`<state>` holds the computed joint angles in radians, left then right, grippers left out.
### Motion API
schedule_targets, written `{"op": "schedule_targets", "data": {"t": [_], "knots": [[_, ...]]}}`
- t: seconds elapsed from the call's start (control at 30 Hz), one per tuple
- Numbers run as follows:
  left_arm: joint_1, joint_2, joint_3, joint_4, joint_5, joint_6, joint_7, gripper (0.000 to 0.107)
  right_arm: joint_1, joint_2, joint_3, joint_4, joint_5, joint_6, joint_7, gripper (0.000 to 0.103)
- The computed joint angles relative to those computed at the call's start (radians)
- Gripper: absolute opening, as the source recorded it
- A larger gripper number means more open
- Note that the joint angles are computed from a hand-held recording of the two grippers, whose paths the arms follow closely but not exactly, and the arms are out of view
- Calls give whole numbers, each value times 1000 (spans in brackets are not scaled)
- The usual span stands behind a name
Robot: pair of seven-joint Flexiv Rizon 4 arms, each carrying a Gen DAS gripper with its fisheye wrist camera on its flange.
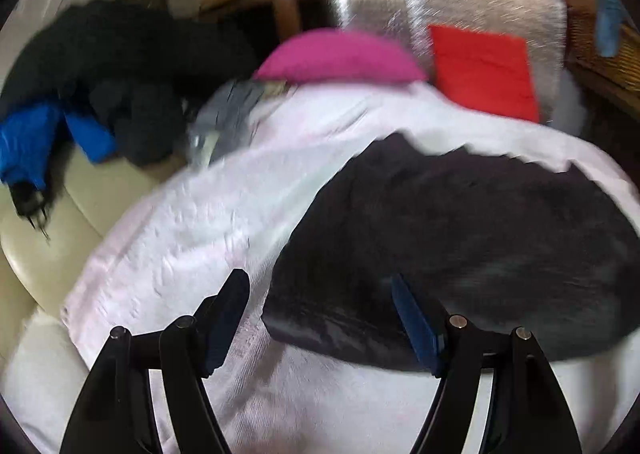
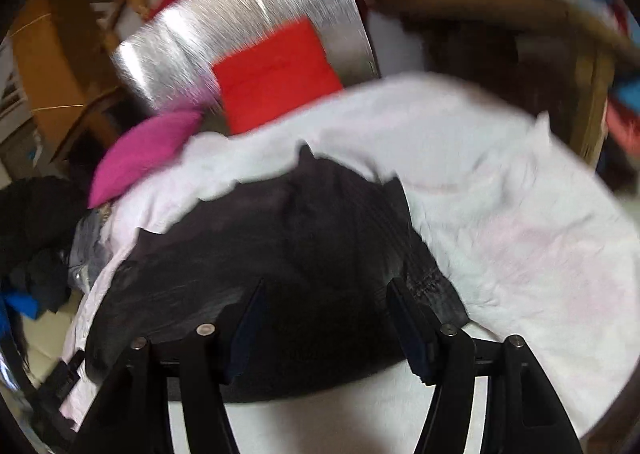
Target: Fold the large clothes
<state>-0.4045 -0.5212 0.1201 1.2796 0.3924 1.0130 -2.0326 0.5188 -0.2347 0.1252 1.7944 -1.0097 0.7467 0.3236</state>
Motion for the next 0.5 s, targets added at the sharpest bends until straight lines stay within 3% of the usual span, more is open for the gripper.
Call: {"op": "schedule_targets", "data": {"t": [0.03,0.1,0.17,0.3,0.5], "knots": [[-11,30,2,28,9,18,-9,93,22,7,4,-5,-29,-37,16,78],[-13,114,-24,116,9,95,8,101,71,20,26,-23,-80,-125,27,80],[-26,174,-35,162,23,125,20,101,122,17,54,-62,-90,-222,-26,80],[-94,274,-17,165,180,73,-77,101,227,-11,86,-165,-78,-415,-163,80],[-56,414,-88,249,201,97,-99,101,353,-27,92,-263,-122,-618,-218,80]]}}
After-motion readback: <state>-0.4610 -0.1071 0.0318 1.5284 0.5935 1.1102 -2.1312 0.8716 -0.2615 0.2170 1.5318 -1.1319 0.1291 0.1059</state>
